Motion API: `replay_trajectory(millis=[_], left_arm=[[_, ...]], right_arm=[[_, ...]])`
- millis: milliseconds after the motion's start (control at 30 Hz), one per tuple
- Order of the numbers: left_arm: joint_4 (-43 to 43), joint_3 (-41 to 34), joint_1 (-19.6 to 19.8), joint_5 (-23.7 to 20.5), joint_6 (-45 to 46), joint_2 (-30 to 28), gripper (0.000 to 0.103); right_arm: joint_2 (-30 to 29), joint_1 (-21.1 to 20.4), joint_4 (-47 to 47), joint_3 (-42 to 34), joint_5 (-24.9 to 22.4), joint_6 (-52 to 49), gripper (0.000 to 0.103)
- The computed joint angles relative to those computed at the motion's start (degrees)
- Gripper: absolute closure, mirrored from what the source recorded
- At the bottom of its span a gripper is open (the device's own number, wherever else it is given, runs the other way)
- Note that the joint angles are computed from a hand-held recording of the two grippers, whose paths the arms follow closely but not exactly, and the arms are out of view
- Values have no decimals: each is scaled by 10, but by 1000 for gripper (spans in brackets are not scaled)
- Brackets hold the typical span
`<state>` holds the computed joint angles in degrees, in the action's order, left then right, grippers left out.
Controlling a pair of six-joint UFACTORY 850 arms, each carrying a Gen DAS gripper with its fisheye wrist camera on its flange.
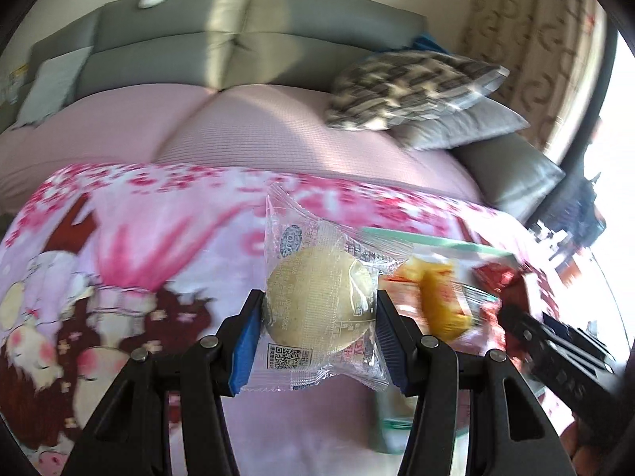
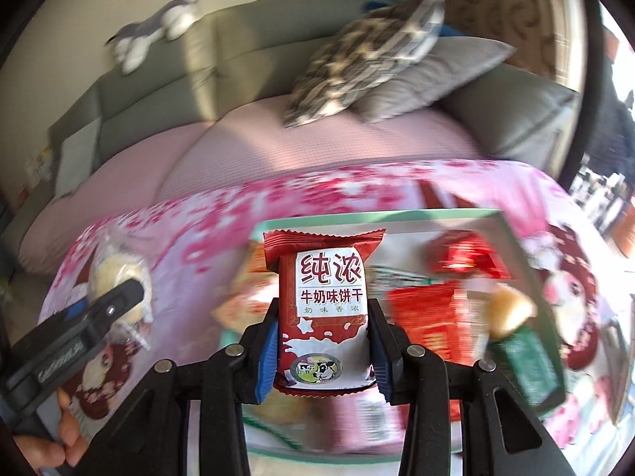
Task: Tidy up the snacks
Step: 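Carry the bun and milk-biscuit box over the tray with both tools, then open the left tool over the tray while the right tool releases the box there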
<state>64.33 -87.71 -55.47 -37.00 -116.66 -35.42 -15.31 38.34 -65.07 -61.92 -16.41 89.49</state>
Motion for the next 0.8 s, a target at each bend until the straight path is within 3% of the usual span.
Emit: replay_trajectory(millis=[267, 500, 567, 633, 800], left_arm=[[-100, -122, -8, 33, 165, -85, 47], [-218, -194, -8, 12, 293, -136, 45], [-229, -202, -8, 6, 302, -141, 36], [-241, -206, -9, -2, 310, -143, 28], [-233, -196, -16, -31, 300, -133, 16]], right_arm=[[8, -40, 92, 21, -8, -70, 61], [2, -57, 185, 31, 15, -163, 60], [5, -59, 196, 35, 23, -170, 58], [5, -63, 209, 36, 26, -179, 49], [11, -67, 248, 42, 32, -222, 34]])
